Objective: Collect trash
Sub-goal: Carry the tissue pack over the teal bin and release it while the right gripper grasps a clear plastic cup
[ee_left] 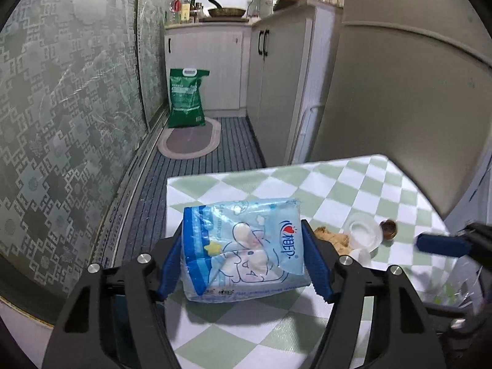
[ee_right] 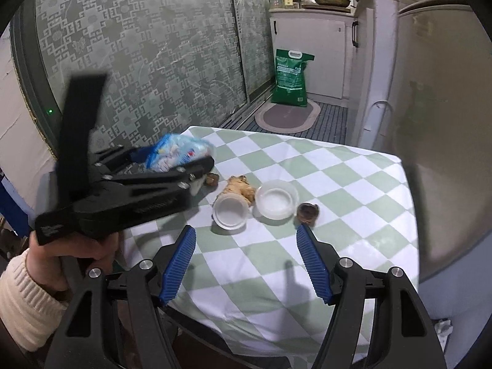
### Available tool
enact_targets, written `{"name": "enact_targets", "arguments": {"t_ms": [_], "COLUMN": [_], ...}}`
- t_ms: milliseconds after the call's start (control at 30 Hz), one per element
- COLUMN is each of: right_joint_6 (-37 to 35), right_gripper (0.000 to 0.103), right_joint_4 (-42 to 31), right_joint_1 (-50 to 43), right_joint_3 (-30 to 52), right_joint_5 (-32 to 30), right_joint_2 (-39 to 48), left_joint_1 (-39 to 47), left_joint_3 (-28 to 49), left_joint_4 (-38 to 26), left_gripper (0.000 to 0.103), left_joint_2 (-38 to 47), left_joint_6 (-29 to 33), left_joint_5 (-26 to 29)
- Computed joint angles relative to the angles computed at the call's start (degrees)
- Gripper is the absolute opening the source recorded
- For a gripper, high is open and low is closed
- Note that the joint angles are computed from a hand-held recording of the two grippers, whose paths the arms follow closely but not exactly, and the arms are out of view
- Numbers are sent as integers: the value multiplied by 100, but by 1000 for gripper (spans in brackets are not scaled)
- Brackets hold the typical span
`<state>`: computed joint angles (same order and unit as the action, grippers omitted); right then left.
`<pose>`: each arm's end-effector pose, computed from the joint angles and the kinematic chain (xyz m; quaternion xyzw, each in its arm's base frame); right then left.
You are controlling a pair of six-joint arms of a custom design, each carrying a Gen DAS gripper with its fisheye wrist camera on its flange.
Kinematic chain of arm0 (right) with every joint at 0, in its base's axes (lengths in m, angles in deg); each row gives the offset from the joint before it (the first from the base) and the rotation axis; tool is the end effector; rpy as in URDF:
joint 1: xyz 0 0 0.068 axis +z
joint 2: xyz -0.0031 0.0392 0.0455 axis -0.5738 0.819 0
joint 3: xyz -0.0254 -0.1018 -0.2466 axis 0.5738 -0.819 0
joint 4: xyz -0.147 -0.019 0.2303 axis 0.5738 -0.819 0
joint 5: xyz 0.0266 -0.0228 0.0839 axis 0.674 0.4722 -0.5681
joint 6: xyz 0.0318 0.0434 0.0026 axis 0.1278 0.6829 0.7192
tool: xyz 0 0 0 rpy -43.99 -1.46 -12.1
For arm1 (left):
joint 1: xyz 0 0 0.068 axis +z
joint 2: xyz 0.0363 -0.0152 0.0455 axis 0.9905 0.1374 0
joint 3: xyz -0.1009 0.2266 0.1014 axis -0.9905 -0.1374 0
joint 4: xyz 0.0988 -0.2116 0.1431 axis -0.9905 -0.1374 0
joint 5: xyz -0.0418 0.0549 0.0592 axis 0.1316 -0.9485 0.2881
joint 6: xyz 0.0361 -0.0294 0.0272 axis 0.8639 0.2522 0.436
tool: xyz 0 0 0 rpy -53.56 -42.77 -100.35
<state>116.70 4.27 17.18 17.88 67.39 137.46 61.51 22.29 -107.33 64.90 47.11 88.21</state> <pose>0.1571 0.1664 0.2611 0.1451 0.9047 0.0257 0.3998 0.3217 -0.1371 0.2539 0.3694 0.8204 -0.2137 0.3806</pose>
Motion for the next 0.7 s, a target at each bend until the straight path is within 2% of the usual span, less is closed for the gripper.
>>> {"name": "enact_targets", "arguments": {"t_ms": [67,167,200,367,633,700], "right_joint_6": [-112,-227,-282,-374,-428,-429], "right_gripper": [68,58,54,46,31,31], "right_joint_4": [306,700,709,876,726,654], "right_joint_1": [-144,-341,-390,-614,-700,-703], "right_joint_3": [-74,-195,-150,-105,229,317], "right_joint_5": [-153,-382,-424,-684,-650,-628], "right_joint_2": [20,5,99,362,769,836], "left_joint_1": [136,320,357,610,995,1090], "left_joint_3": [121,204,210,286,360,399], "left_joint_4": [-154,-316,-340,-564,-732,-774], "left_gripper": [71,71,71,71,71,71], "left_joint_2": [11,-76,-104,-175,-234,-200], "left_joint_6": [-54,-70,-51,182,438,512], "left_joint_5": [258,572,631,956,1288,1337]}}
